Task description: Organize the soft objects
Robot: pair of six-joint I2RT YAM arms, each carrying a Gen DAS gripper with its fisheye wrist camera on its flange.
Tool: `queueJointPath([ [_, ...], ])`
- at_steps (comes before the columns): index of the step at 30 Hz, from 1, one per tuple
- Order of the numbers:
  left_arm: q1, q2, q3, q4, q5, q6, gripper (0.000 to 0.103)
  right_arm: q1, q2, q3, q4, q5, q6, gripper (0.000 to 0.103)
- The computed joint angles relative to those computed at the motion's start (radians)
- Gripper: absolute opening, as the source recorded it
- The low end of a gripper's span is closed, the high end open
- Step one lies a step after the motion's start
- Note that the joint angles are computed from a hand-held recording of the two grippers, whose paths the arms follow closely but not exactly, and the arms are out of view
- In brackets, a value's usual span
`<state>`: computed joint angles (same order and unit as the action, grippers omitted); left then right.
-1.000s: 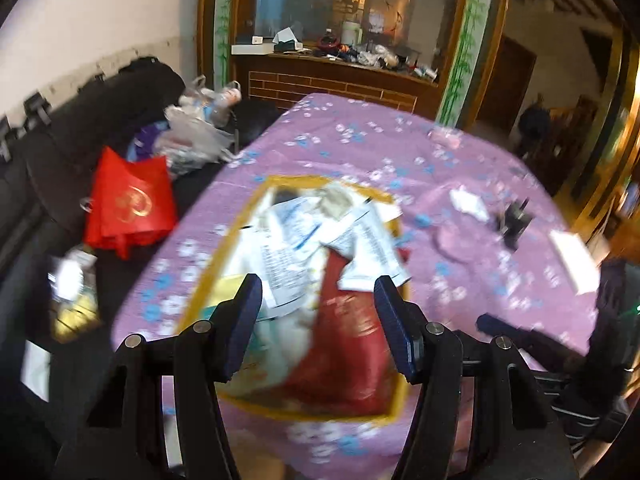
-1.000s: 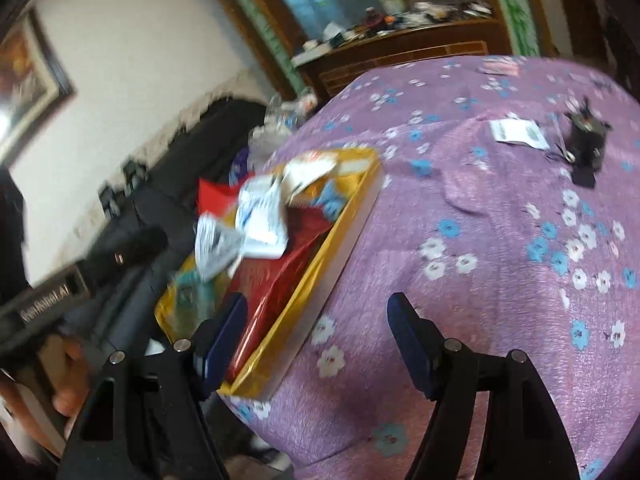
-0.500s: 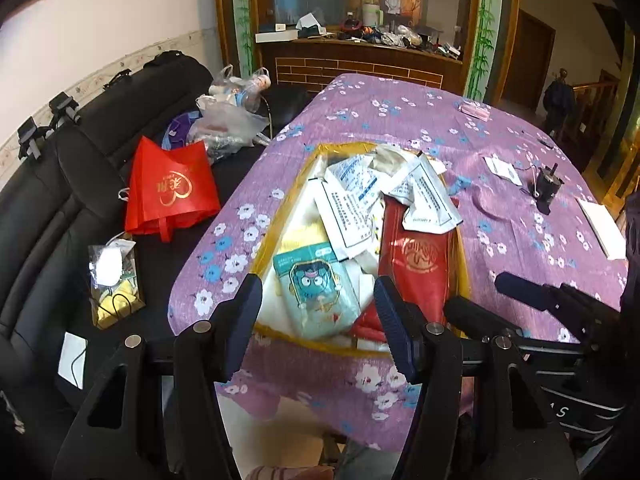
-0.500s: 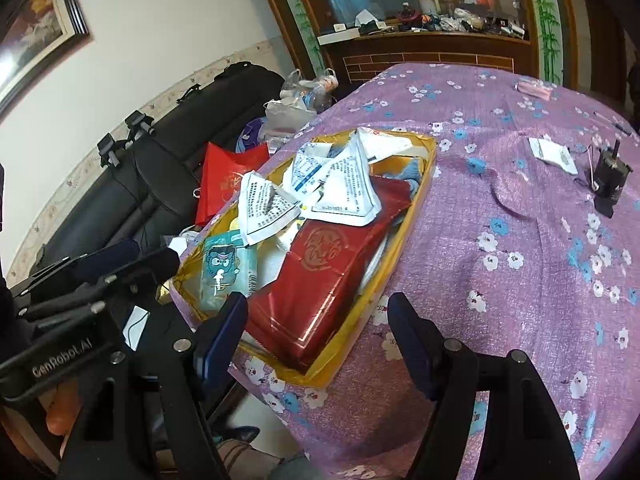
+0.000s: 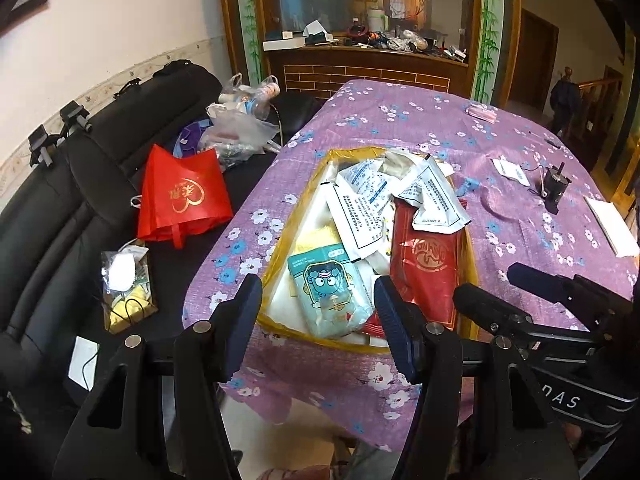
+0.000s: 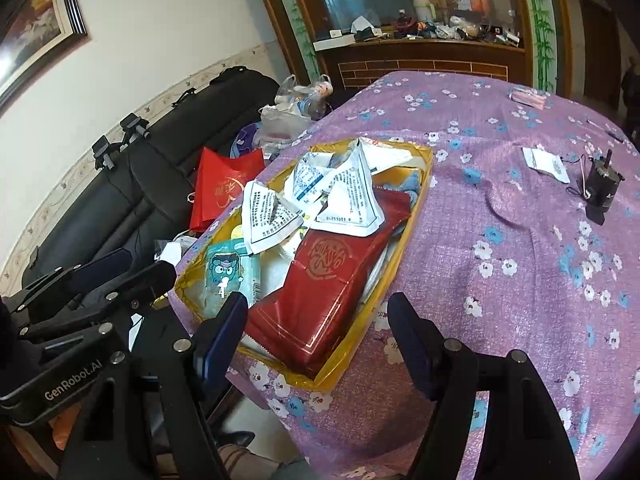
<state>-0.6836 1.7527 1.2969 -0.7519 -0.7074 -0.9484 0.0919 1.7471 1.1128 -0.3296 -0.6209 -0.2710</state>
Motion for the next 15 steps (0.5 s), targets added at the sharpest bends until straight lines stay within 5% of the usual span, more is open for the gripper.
queueJointPath([
  [15, 0.003, 0.021, 0.014, 0.0, 0.02, -0.002, 0.059, -0.003, 0.005, -0.003, 0.003, 0.011, 0.021, 0.073],
])
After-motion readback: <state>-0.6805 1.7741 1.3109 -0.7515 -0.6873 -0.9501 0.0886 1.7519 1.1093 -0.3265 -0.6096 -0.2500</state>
